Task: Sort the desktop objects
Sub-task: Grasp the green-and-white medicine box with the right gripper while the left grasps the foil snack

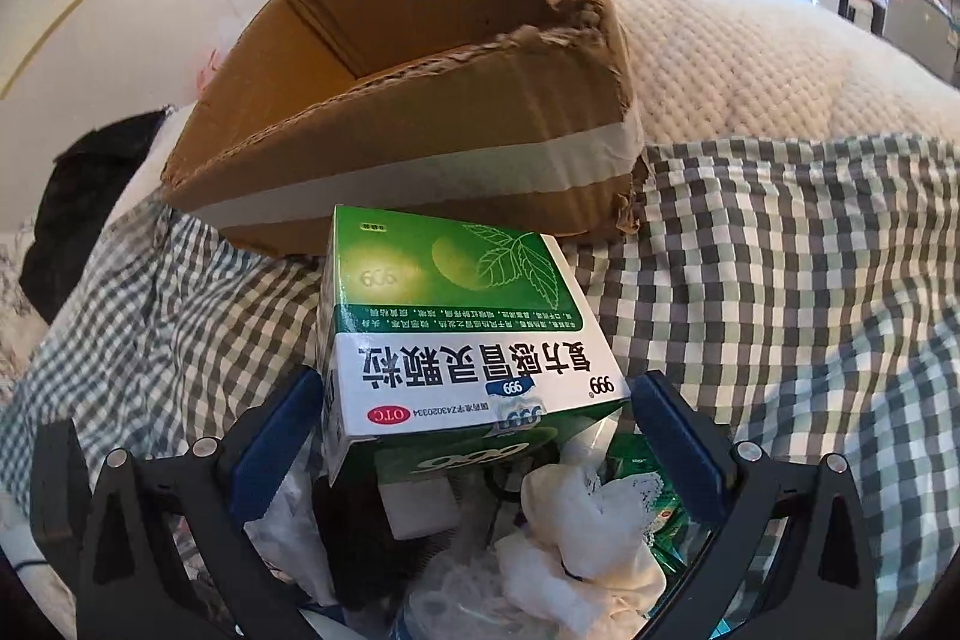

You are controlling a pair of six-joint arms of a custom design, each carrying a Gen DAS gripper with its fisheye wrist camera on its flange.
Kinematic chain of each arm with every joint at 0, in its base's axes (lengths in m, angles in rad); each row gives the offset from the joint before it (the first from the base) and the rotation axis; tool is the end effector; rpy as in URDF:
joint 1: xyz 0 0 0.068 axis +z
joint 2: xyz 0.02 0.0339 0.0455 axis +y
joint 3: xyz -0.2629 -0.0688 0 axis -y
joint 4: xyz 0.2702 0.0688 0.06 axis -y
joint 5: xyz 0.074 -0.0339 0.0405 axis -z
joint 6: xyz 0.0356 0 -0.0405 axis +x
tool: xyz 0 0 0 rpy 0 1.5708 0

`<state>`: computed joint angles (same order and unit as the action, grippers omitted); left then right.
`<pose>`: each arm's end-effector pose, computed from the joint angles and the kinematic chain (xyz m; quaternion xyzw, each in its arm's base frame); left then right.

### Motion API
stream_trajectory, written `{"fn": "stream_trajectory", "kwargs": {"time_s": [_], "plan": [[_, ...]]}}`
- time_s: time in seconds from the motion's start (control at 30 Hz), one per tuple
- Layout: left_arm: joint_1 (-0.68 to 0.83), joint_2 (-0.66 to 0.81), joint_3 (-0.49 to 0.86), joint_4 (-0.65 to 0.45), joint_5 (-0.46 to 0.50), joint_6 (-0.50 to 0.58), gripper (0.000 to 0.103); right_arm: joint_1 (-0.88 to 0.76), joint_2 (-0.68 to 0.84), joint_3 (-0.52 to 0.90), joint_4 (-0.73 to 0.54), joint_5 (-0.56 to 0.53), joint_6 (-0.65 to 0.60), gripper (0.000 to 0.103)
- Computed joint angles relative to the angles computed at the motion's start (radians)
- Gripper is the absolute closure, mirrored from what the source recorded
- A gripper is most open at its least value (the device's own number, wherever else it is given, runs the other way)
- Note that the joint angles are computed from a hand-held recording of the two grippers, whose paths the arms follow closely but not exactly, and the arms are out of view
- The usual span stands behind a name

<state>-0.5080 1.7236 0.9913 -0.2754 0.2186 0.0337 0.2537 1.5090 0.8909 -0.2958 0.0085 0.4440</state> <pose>0.3100 -0.1814 0.1453 0.2847 0.9120 -0.1667 0.2438 0.3153 0.0814 0.1814 0.0913 0.9421 0.1065 0.3045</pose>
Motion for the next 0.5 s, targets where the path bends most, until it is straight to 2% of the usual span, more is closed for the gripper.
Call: {"fn": "stream_trajectory", "kwargs": {"time_s": [0.2,0.27,0.3,0.33,0.37,0.4,0.5], "plan": [[0.001,-0.010,-0.023,0.025,-0.025,0.013,0.001,-0.050,0.005,-0.011,0.034,-0.076,0.020,0.000],[-0.011,-0.031,-0.038,0.034,-0.039,0.012,0.012,-0.065,-0.028,-0.041,0.046,-0.096,0.022,0.000],[-0.012,-0.046,-0.049,0.046,-0.034,0.015,0.028,-0.067,-0.045,-0.055,0.051,-0.101,0.017,0.000],[-0.012,-0.058,-0.051,0.043,-0.022,0.022,0.051,-0.067,-0.071,-0.074,0.057,-0.105,0.015,0.000],[-0.012,-0.075,-0.059,0.043,-0.021,0.033,0.065,-0.064,-0.086,-0.086,0.062,-0.104,0.017,0.000],[-0.022,-0.085,-0.060,0.044,-0.036,0.045,0.074,-0.064,-0.107,-0.102,0.065,-0.105,0.019,0.000],[-0.030,-0.104,-0.060,0.053,-0.047,0.071,0.081,-0.066,-0.155,-0.144,0.081,-0.106,0.031,0.000]]}}
